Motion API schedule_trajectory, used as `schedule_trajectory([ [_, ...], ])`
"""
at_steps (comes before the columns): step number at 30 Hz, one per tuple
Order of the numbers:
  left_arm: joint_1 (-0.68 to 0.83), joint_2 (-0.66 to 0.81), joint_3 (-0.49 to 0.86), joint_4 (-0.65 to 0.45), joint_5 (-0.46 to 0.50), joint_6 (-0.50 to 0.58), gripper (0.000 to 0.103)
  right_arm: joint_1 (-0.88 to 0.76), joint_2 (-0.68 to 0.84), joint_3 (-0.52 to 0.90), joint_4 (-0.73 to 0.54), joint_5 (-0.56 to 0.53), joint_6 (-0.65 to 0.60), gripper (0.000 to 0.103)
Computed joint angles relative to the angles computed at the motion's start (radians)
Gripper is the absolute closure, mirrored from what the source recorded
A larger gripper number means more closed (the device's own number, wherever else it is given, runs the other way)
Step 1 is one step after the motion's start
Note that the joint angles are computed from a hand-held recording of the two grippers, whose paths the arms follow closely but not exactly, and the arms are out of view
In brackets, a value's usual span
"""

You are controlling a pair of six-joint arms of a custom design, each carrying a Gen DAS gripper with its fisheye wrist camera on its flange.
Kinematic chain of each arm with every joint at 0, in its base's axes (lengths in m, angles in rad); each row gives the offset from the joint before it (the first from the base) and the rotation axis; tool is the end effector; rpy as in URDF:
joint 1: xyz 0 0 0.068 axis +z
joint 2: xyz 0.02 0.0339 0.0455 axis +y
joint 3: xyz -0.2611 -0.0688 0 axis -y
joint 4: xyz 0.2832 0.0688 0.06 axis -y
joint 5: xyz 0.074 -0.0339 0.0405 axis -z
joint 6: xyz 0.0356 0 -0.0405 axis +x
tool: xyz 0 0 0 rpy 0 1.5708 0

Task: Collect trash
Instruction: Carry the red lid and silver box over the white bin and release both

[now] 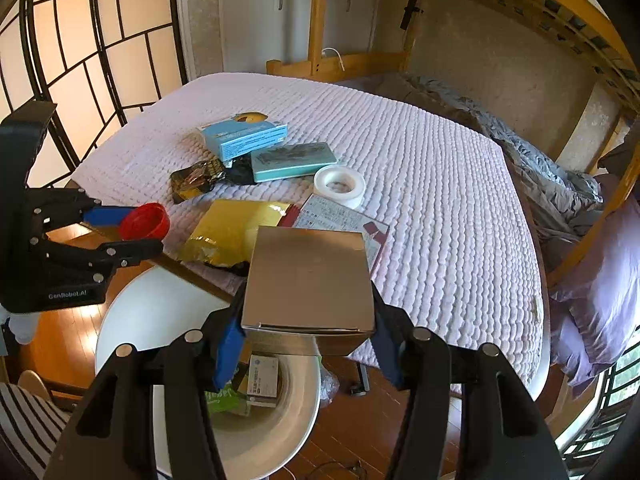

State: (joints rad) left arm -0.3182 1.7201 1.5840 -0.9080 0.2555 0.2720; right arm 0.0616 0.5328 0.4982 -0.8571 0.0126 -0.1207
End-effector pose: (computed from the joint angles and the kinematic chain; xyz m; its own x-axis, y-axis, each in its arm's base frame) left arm 0.3791 -0.1343 0.2990 -0.6772 0.4967 -0.5429 0.6284 0.7742 -0.0754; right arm 0.1488 0.0087 0.2110 -0.7646 -0.1678 -0.6223 -0.1468 0.9855 -0.0854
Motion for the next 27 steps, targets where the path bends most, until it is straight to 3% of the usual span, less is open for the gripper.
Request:
schedule_trajectory([
  [13, 0.000, -0.067, -0.066, -0.038, 0.004, -0.024, 0.054, 0.166, -0.109, -0.037, -0.123, 0.076, 0.096, 0.049],
  [27, -0.004, -0.105, -0.146, -0.053, -0.002, 0.001, 0.054, 0.330, -0.136, -0.078, -0.169, 0.139, 0.223, 0.049],
])
